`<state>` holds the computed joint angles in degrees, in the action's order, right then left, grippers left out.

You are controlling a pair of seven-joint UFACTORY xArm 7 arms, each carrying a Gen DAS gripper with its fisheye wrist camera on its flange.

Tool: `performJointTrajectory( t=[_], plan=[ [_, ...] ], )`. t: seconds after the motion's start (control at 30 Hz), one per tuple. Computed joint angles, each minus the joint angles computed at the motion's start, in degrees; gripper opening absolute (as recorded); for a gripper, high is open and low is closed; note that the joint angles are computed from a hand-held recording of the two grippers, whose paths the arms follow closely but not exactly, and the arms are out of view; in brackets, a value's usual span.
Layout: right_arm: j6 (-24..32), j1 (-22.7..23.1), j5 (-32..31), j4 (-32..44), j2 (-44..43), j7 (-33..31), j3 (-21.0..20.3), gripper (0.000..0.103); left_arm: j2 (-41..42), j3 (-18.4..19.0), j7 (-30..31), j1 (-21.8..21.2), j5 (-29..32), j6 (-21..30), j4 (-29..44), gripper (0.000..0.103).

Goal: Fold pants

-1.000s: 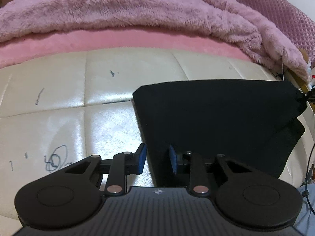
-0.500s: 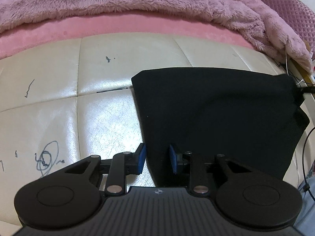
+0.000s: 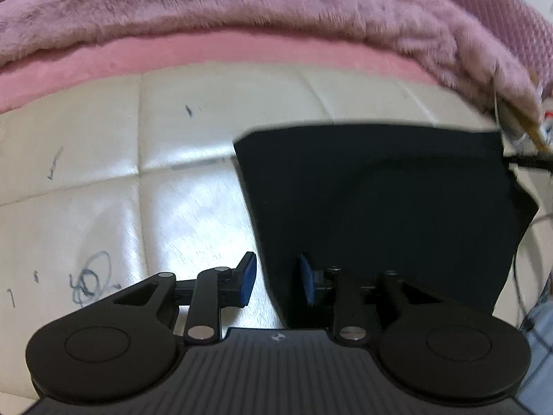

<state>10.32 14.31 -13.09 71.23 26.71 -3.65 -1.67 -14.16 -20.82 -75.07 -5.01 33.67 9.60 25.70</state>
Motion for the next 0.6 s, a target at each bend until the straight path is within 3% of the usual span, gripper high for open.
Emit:
performJointTrajectory(
  t=[0.07, 0.1, 0.13, 0.23, 0.3, 0.37, 0.5, 0.6],
  plan=[
    [-1.5, 3.3, -4.2, -1.5, -1.6, 3.8, -4.5, 0.017, -1.6, -0.1, -1.0, 1.8, 1.1, -2.1, -0.9, 0.033],
    [-2.0, 1.9, -2.7, -2.3, -2.7, 2.6, -3.2, 0.016, -1.8, -0.9, -1.7, 3.6, 2.1, -2.8, -0.8, 0.032],
    [-2.8, -0.3, -1.3, -3.1, -3.6, 1.4, -0.9, 0.016, -1.6, -2.2, -2.5, 5.8, 3.4, -3.0, -0.2, 0.03],
    [-6.2, -13.1, 8.8, -6.2, -5.9, -10.5, 14.5, 0.016, 1.5, -7.0, -9.0, 13.7, 11.8, -3.7, 3.7, 0.019],
    [-5.9, -15.8, 11.8, -6.6, -5.8, -15.6, 19.1, 0.008, 5.4, -9.0, -15.4, 17.4, 19.4, -3.7, 7.2, 0.015],
    [-5.1, -12.0, 11.0, -5.8, -4.8, -15.9, 16.0, 0.007, 9.8, -8.3, -17.5, 17.8, 23.7, -2.9, 10.5, 0.011],
    [-3.0, -6.9, 12.7, -3.0, -1.5, -12.9, 10.4, 0.005, 14.1, -6.0, -17.7, 14.9, 26.3, 2.6, 13.7, 0.005],
    [-3.1, -6.2, 12.5, -3.2, -0.5, -12.3, 8.7, 0.001, 15.0, -4.2, -17.6, 12.6, 27.9, 6.0, 14.9, 0.005]
  ],
)
